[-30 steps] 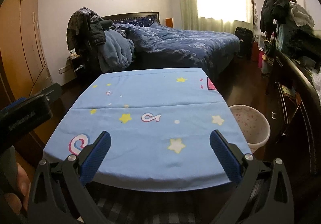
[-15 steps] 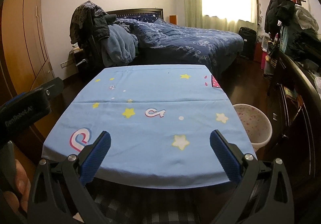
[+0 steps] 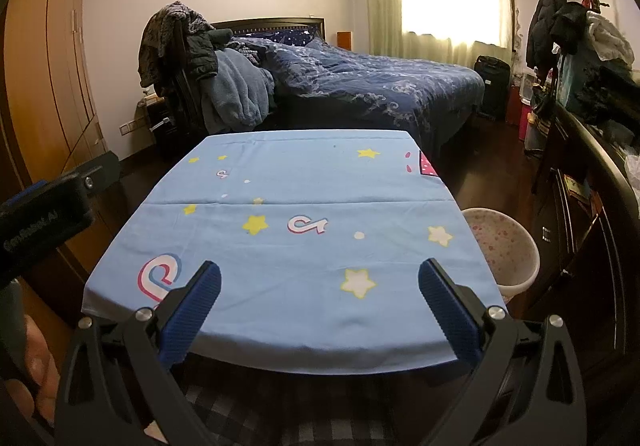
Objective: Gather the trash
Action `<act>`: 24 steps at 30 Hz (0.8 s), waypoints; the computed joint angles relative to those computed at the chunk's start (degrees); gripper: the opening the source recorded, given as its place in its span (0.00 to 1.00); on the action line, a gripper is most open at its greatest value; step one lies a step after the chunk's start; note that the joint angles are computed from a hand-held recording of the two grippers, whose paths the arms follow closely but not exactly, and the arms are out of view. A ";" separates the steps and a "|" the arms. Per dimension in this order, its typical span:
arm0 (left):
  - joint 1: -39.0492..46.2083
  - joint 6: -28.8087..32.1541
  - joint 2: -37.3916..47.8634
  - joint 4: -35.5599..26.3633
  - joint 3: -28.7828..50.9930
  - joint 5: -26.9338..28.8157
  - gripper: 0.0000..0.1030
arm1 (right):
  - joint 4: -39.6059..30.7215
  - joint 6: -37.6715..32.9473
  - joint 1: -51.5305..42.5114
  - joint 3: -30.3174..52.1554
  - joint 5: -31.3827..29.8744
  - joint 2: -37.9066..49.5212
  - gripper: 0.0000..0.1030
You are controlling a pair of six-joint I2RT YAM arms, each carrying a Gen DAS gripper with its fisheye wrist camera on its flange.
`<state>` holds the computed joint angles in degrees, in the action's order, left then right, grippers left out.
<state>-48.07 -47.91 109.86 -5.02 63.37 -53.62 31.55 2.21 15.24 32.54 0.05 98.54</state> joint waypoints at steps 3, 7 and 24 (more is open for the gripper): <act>-0.05 0.14 -0.13 0.05 -0.09 -0.19 0.96 | -0.06 -0.21 -0.17 -0.15 -0.06 -0.09 0.97; -0.07 0.03 -0.07 -0.08 0.02 -0.18 0.96 | -0.08 -0.24 -0.18 -0.22 -0.06 -0.08 0.97; 0.09 1.37 -1.05 1.55 -1.06 0.17 0.96 | -0.64 -0.28 0.96 0.27 0.76 0.74 0.97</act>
